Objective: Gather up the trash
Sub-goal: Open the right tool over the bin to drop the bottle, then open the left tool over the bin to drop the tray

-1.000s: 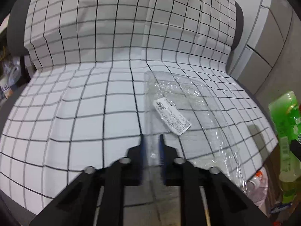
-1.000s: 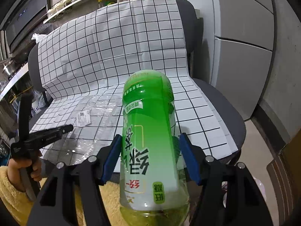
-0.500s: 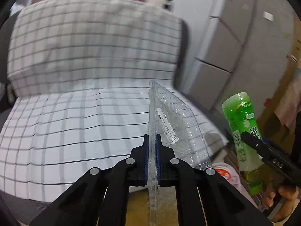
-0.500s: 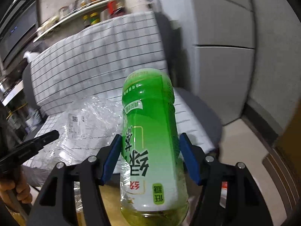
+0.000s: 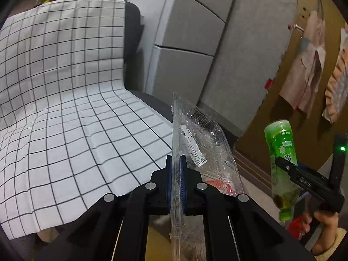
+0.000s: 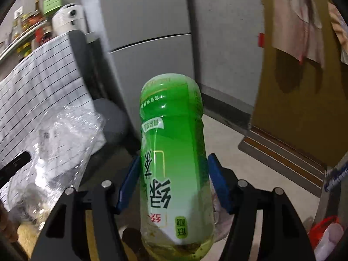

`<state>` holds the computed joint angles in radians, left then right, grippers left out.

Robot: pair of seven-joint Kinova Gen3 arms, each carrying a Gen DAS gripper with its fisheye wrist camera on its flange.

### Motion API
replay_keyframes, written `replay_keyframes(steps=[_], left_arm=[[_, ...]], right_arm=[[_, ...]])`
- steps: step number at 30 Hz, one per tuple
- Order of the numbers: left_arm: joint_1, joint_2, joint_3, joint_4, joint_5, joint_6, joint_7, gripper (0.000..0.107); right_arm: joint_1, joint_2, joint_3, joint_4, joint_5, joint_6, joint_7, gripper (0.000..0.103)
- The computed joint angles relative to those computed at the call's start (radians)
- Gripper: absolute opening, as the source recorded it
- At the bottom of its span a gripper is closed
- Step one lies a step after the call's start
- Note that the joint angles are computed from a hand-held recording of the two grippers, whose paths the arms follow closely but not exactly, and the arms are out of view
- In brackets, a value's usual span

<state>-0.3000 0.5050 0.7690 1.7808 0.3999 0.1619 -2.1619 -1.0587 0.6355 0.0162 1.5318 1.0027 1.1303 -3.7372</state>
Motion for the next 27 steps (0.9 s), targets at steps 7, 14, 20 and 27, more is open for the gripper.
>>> replay_keyframes(steps=[7,14,20,27], left_arm=[[0.075,-0.008,-0.073,-0.010,-0.016,0.002,0.030,0.007],[0.140,0.006,-0.120,-0.036,-0.024,0.043,0.033,0.007],[0.217,0.023,-0.177,-0.056,-0.017,0.080,0.018,0.007],[0.254,0.056,-0.143,-0.073,-0.002,0.083,-0.046,0.007]], right_arm=[[0.048,0.037,0.014,0.023,-0.021,-0.034,-0.050,0.065],[0.027,0.016,0.023,0.063,0.002,-0.028,-0.066,0.068],[0.020,-0.017,0.009,0.101,0.047,-0.022,-0.098,0.069],[-0.003,-0.059,-0.013,0.152,0.114,0.046,-0.192,0.069]])
